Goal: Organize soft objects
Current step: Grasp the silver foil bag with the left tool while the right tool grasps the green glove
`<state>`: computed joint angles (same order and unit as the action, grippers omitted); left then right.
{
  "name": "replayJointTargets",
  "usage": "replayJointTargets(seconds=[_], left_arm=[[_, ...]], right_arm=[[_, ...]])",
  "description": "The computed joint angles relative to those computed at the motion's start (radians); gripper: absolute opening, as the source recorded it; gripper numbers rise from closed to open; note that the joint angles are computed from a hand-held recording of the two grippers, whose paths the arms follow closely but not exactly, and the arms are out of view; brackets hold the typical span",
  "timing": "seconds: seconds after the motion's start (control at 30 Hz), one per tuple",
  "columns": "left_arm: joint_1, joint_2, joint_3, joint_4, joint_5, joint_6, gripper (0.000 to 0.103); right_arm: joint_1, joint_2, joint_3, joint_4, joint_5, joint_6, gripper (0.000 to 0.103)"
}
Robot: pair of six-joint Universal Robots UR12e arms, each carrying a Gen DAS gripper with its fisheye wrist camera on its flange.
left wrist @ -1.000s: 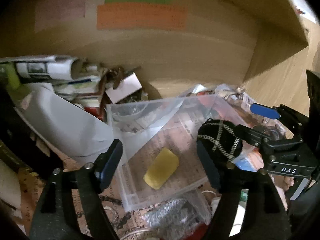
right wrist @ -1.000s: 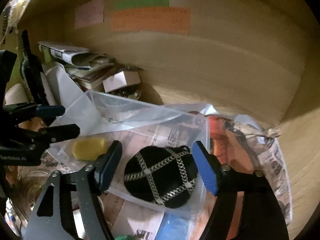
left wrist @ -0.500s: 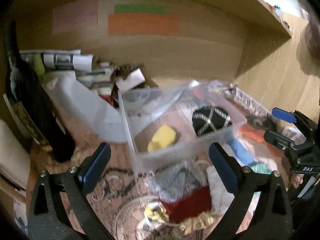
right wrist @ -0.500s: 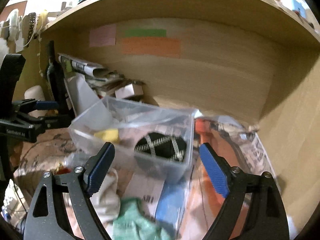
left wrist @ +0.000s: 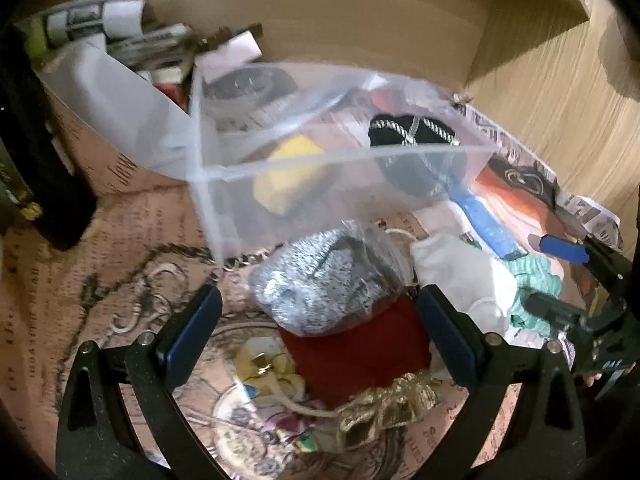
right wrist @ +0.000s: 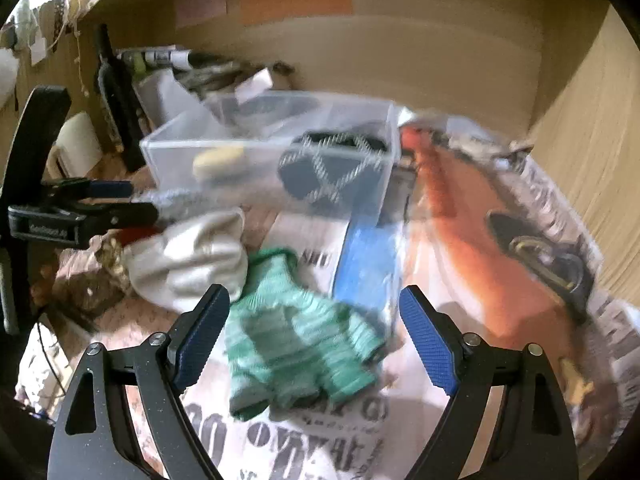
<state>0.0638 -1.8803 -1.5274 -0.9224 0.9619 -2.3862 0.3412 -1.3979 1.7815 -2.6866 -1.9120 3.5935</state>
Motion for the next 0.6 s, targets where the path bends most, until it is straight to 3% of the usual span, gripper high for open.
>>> replayJointTargets(seconds=[0.17,0.23,0.33,0.43,0.6], left_arm=[[-0.018,-0.018,0.018,-0.011,0.025,-0.021,0.099],[-0.022,-0.029,0.031,-0.034,0.024,-0.033,0.099],[-0.024,-0.039,0.046,-0.063,0.016,-0.042,0.089],[-0.025,-0.040,0.039,-0.039,0.019,-0.058,0.082],[-0.013,-0.029,0.019,-0.013,-0.001,-0.063,0.063]], right_arm=[[-0.004,0.006,0.004,0.013,0.030,0.002,0.081],[-0.008,0.002,0.012,0.001,0.051,0.009,0.071],[-0.011,-0.002,0.023,-0.019,0.069,0.007,0.055],[-0.010,-0.001,0.027,-0.035,0.066,0.010,0.045],[0.000,-0.003,0.030,-0.054,0.004,0.014,0.037]])
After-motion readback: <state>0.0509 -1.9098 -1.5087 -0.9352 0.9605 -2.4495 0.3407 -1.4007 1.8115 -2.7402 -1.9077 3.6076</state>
